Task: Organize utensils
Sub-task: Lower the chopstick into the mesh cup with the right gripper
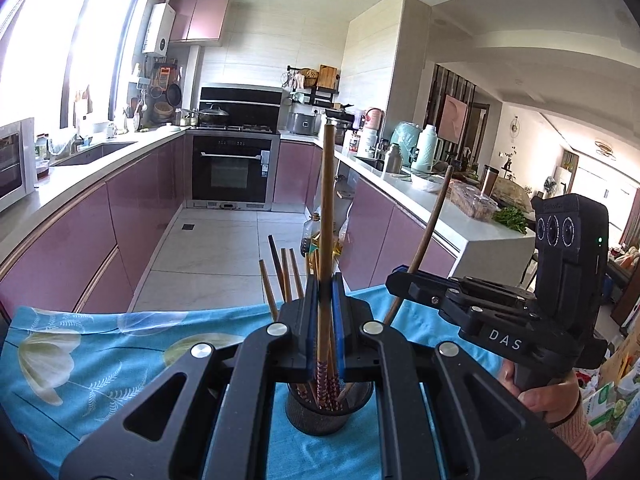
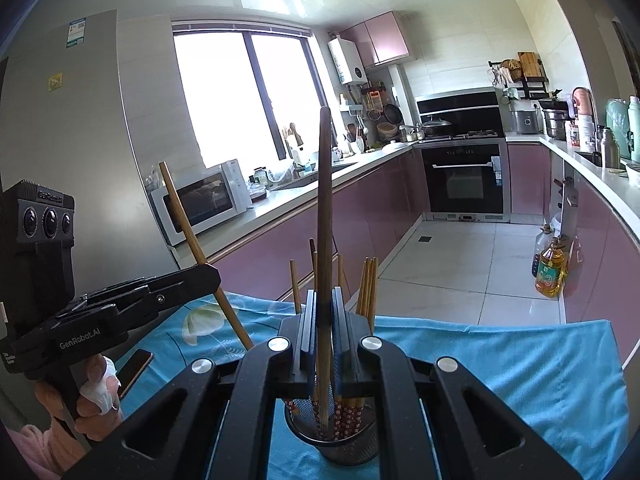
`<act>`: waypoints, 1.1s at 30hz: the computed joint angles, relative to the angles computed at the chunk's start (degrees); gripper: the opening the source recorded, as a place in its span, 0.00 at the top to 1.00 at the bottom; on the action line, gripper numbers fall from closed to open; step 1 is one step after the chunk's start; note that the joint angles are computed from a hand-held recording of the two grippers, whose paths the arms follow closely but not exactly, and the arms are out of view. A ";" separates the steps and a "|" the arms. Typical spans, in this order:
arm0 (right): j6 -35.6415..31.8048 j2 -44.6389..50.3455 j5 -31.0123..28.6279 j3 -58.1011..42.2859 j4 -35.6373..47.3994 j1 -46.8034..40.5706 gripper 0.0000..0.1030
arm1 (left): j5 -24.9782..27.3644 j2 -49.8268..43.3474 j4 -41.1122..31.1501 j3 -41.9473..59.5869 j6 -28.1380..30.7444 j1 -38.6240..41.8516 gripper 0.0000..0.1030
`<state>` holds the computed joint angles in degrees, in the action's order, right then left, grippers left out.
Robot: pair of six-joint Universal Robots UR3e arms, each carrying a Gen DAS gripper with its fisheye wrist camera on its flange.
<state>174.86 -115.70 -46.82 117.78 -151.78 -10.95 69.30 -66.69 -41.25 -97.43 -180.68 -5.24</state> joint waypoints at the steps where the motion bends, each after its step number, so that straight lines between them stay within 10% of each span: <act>1: 0.36 0.23 -0.73 0.01 -0.25 0.78 0.94 | 0.02 -0.22 -0.04 0.07 0.17 -0.06 0.93; 33: -0.78 4.13 -7.69 0.73 -0.31 6.24 0.94 | 3.40 -5.39 2.48 -6.04 1.87 -2.48 0.93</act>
